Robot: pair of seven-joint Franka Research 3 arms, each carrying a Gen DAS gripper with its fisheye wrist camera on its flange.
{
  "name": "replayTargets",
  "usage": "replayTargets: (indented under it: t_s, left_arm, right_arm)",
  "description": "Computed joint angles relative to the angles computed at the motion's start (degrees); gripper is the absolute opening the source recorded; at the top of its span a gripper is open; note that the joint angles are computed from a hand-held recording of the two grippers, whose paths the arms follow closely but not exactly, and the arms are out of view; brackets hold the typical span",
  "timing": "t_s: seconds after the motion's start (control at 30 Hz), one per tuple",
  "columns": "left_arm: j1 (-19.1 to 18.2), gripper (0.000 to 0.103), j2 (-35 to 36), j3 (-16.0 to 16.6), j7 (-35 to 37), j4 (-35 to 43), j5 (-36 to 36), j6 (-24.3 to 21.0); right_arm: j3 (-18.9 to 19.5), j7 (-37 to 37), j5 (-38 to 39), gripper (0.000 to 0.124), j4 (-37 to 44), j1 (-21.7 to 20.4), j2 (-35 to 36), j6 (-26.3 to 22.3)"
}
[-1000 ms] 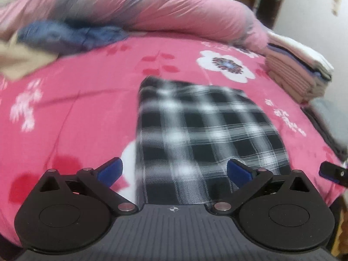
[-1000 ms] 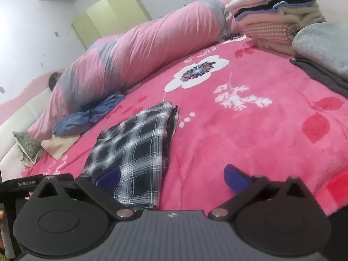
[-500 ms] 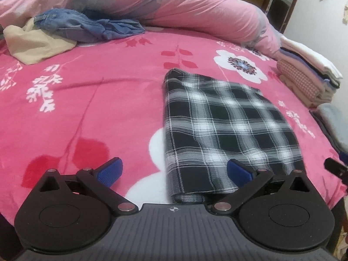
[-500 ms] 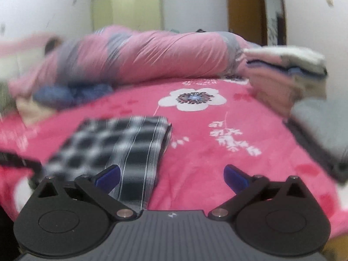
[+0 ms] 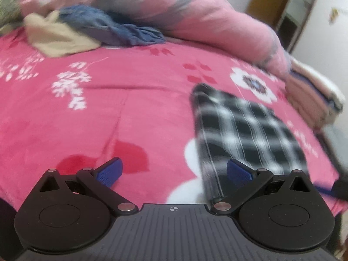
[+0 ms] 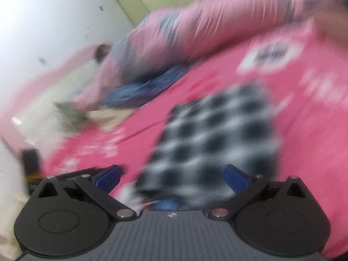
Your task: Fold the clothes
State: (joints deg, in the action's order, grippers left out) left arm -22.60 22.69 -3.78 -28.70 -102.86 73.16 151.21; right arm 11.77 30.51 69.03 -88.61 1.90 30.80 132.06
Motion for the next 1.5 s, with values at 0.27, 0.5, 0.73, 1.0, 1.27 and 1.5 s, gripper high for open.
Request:
replayTargets:
  t_s: [0.27, 0.5, 0.73, 1.0, 1.27, 1.5]
  left_arm:
    - [2.7, 0.094, 0.6, 2.5, -18.2, -0.2, 12.5, 17.8]
    - [6.9, 0.063, 7.2, -1.7, -4.1, 5.0, 0.3, 23.3]
    - [8.0, 0.029, 8.4, -3.4, 6.1, 5.4, -12.5, 23.7]
    - [5.7, 0.017, 8.0, -1.3, 12.4, 4.6, -21.1, 24.3]
    - [-2.7, 0.013, 7.6, 10.5, 6.4, 3.7, -23.4, 33.4]
    - [-3.2, 0.012, 8.1, 10.9, 11.0, 3.9, -28.6, 35.0]
  right_arm:
    - [1.6, 17.7, -1.0, 0.102, 7.6, -1.0, 7.3, -8.0]
    - [2.6, 20.9, 3.7, 0.102, 5.1, -3.4, 6.8, -9.5]
    - [2.5, 21.0, 7.0, 0.102, 4.0, -4.3, 6.7, -11.1]
    - [2.5, 21.9, 9.1, 0.102, 3.9, -4.7, 7.4, -13.2]
    - [4.4, 29.0, 12.1, 0.102, 7.9, -4.8, 12.6, -16.6]
    - [6.9, 37.8, 11.9, 0.089, 15.1, -3.2, 19.6, -15.5]
